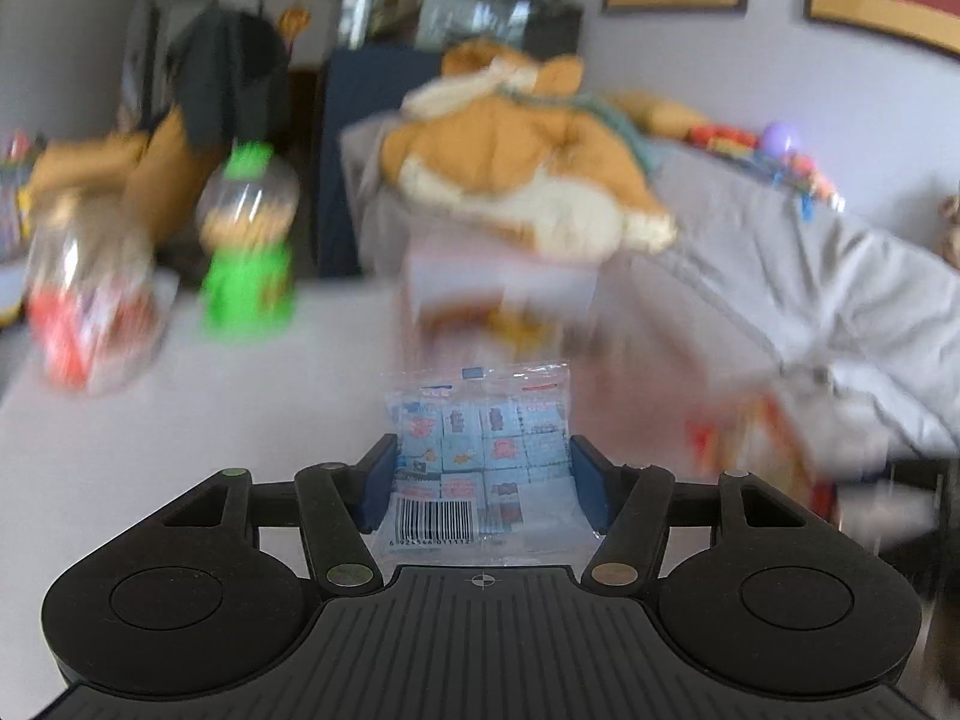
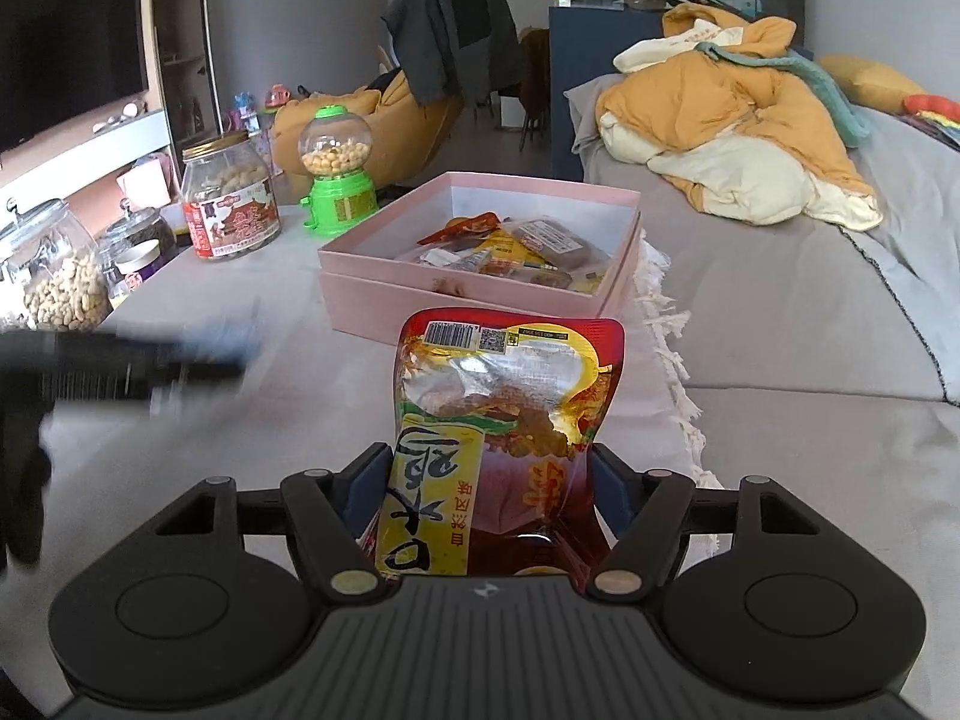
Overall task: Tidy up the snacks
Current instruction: 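Drop the candy pack and red snack bag into the pink box with both grippers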
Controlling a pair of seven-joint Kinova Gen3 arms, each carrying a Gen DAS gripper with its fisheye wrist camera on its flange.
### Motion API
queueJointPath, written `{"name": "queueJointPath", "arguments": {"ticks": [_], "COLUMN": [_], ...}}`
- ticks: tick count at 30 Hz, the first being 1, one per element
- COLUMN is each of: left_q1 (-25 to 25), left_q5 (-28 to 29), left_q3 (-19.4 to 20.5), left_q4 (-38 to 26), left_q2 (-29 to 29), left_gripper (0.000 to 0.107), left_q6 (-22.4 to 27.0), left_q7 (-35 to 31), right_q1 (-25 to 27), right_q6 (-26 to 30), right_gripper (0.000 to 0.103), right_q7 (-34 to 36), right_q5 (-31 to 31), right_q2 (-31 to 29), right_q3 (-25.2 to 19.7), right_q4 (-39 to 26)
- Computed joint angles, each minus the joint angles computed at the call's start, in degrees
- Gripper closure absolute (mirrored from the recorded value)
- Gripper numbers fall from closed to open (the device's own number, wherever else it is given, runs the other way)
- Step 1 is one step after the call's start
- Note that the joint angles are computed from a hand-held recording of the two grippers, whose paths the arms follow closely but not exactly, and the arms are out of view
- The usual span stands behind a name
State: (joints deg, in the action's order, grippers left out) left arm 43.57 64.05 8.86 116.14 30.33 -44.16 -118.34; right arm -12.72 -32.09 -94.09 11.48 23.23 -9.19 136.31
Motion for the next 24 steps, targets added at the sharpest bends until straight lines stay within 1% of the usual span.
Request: {"name": "queueJointPath", "arguments": {"ticks": [2, 3, 4, 5, 6, 7, 8, 9, 10, 11, 13, 14, 15, 18, 20, 22, 23, 24], "left_q1": [-1.7, -2.7, -4.7, -7.4, -9.0, -9.6, -9.2, -7.8, -6.7, -6.2, -5.5, -5.1, -4.6, -3.5, -2.6, -2.4, -2.2, -1.8], "left_q5": [-4.4, -6.7, -9.0, -11.4, -12.8, -13.6, -14.4, -14.7, -14.6, -14.5, -12.9, -12.0, -11.9, -12.6, -11.6, -10.1, -9.2, -7.8], "left_q3": [-0.5, -1.1, -0.8, 0.5, 1.2, 1.2, 0.4, -1.4, -2.9, -3.2, -3.5, -3.5, -3.2, -2.6, -2.2, -1.9, -2.0, -2.4], "left_q4": [-3.9, -6.0, -8.4, -10.6, -12.2, -13.4, -13.9, -14.0, -13.8, -12.8, -10.4, -8.6, -6.3, -0.2, 2.3, 3.2, 3.5, 3.4], "left_q2": [1.0, 1.7, 2.6, 3.9, 5.1, 6.3, 7.2, 7.7, 7.8, 7.6, 6.2, 5.1, 4.1, 1.7, 1.0, 0.6, 0.5, 0.4], "left_gripper": [0.042, 0.041, 0.041, 0.041, 0.041, 0.044, 0.044, 0.044, 0.044, 0.044, 0.044, 0.044, 0.044, 0.044, 0.044, 0.044, 0.044, 0.044], "left_q6": [0.3, 1.7, 4.0, 5.7, 6.4, 6.2, 5.1, 4.8, 4.5, 3.8, 3.8, 3.7, 3.2, 2.4, 2.0, 3.3, 3.9, 4.6], "left_q7": [0.6, 1.7, 3.2, 5.6, 7.9, 10.2, 12.3, 13.5, 14.0, 14.3, 14.5, 14.5, 15.0, 16.8, 18.2, 19.3, 19.3, 18.5], "right_q1": [1.6, 3.0, 4.8, 6.0, 6.2, 5.4, 4.6, 3.4, 2.0, 1.7, 2.8, 2.9, 3.5, 8.9, 9.8, 7.9, 5.5, 2.8], "right_q6": [-0.6, -0.6, -0.3, 0.0, 0.3, 0.3, 0.2, -0.2, -0.9, -1.5, -1.7, -1.0, 0.1, 2.3, 3.6, 7.2, 8.0, 7.8], "right_gripper": [0.033, 0.033, 0.033, 0.033, 0.033, 0.033, 0.033, 0.032, 0.032, 0.032, 0.032, 0.032, 0.032, 0.032, 0.032, 0.032, 0.031, 0.024], "right_q7": [-1.0, -1.3, -1.0, 0.0, 0.8, 1.4, 2.0, 3.1, 3.7, 4.7, 6.2, 5.6, 4.2, -1.5, -5.7, -9.3, -11.0, -12.5], "right_q5": [1.4, 2.4, 2.6, 1.9, 1.0, 0.3, -0.6, -1.8, -2.5, -3.3, -3.8, -3.0, -1.6, 4.7, 8.5, 11.1, 11.1, 10.2], "right_q2": [0.9, 1.4, 1.9, 2.2, 2.4, 2.5, 2.4, 2.3, 2.2, 2.1, 1.9, 1.8, 1.4, -0.5, -2.7, -4.6, -4.7, -4.2], "right_q3": [-0.7, -1.7, -3.3, -4.7, -5.1, -4.5, -3.9, -2.9, -1.7, -1.4, -2.4, -2.1, -2.1, -5.9, -6.5, -5.5, -3.6, -1.4], "right_q4": [0.0, -0.2, -0.3, -0.5, -0.6, -0.6, -0.5, -0.2, 0.2, 0.8, 1.2, 0.9, 0.5, -1.2, -3.0, -7.9, -10.5, -13.2]}}
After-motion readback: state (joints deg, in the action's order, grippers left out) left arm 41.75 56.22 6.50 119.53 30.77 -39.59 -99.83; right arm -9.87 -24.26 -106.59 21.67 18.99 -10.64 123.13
